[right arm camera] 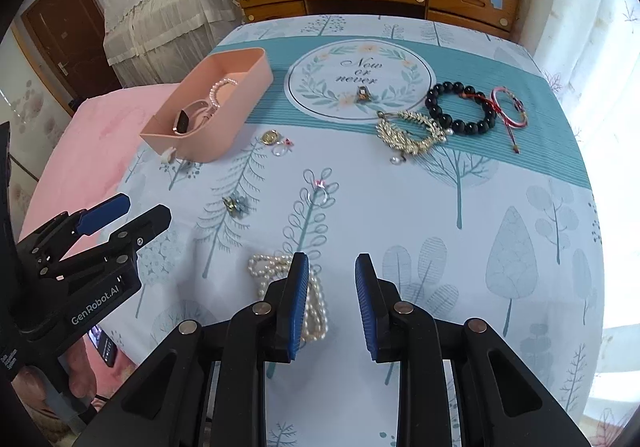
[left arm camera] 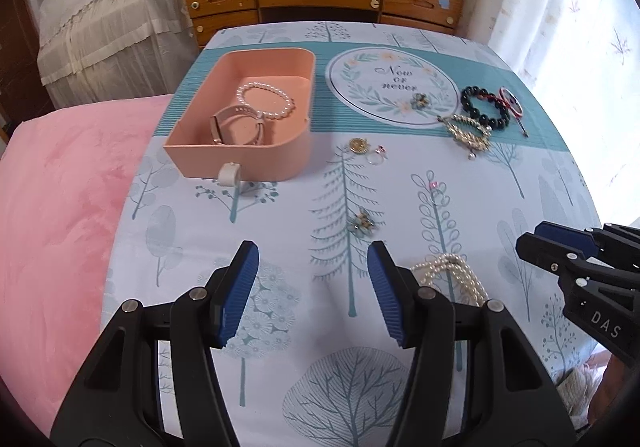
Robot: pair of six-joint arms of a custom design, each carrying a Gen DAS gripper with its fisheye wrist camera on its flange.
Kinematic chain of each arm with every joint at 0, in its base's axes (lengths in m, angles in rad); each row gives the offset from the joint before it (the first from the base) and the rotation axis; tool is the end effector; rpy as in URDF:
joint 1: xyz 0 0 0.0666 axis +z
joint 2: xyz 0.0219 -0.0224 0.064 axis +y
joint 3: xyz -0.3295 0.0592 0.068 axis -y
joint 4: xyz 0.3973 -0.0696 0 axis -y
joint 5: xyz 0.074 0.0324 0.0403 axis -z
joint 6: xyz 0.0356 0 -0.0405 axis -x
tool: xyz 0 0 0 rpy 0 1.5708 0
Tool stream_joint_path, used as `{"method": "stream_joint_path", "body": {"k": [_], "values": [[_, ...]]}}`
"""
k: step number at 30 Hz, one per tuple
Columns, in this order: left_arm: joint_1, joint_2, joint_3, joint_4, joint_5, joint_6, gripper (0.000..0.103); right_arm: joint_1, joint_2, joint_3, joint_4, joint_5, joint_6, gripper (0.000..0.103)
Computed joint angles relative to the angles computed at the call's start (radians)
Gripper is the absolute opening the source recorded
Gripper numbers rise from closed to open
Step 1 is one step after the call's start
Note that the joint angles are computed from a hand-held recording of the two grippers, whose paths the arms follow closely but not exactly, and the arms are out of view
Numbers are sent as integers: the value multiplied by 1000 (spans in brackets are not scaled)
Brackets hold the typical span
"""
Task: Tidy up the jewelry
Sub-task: 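Withdraw both tools from the pink box back over the table, then lower the right tool onto the long pearl necklace and close it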
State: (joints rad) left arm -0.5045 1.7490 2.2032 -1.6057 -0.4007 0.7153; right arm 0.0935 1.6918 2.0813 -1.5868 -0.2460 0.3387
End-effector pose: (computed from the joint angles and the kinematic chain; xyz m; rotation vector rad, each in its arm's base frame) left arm 0.4858 -0.2529 0.5195 -0.3811 2.5458 0.1147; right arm 0.5330 0.0583 0.4992 -0.6475 2.6523 0.2718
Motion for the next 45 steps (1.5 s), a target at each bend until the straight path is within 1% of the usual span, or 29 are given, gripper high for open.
{"method": "stream_joint_path", "body": {"k": [1, 3, 9, 13, 15, 19, 21, 24, 29, 33, 40, 43, 45], "values": [[-3, 0, -4, 4, 4, -5, 54, 0, -1, -6, 3, 3, -1, 25], [-7, 0, -14, 13, 17, -13, 54, -2, -10, -26, 8, 10, -3, 37], [-2, -23, -78, 59, 105, -24, 54, -6, -46, -85, 39, 14, 2, 37], [3, -30, -111, 76, 166, -18, 54, -4, -62, -115, 53, 14, 7, 38], [4, -37, -126, 89, 182, -20, 54, -3, -64, -123, 51, 17, 11, 38], [10, -47, -149, 98, 199, -16, 54, -7, -63, -130, 45, 17, 9, 38], [15, -48, -157, 93, 207, -10, 58, -7, -52, -125, 29, 20, 3, 38], [26, -59, -182, 99, 228, 3, 58, -8, -43, -126, 15, 20, 1, 38], [40, -68, -207, 99, 242, 24, 58, -9, -29, -130, -3, 14, 10, 38], [44, -72, -217, 99, 243, 36, 58, 3, -26, -139, -7, 12, 41, 38], [41, -64, -207, 92, 236, 38, 58, 36, -20, -161, -22, 25, 121, 37], [42, -62, -206, 91, 238, 42, 58, 44, -32, -187, 4, 39, 140, 37], [43, -60, -206, 91, 241, 44, 58, 50, -47, -211, 31, 57, 158, 33]]}}
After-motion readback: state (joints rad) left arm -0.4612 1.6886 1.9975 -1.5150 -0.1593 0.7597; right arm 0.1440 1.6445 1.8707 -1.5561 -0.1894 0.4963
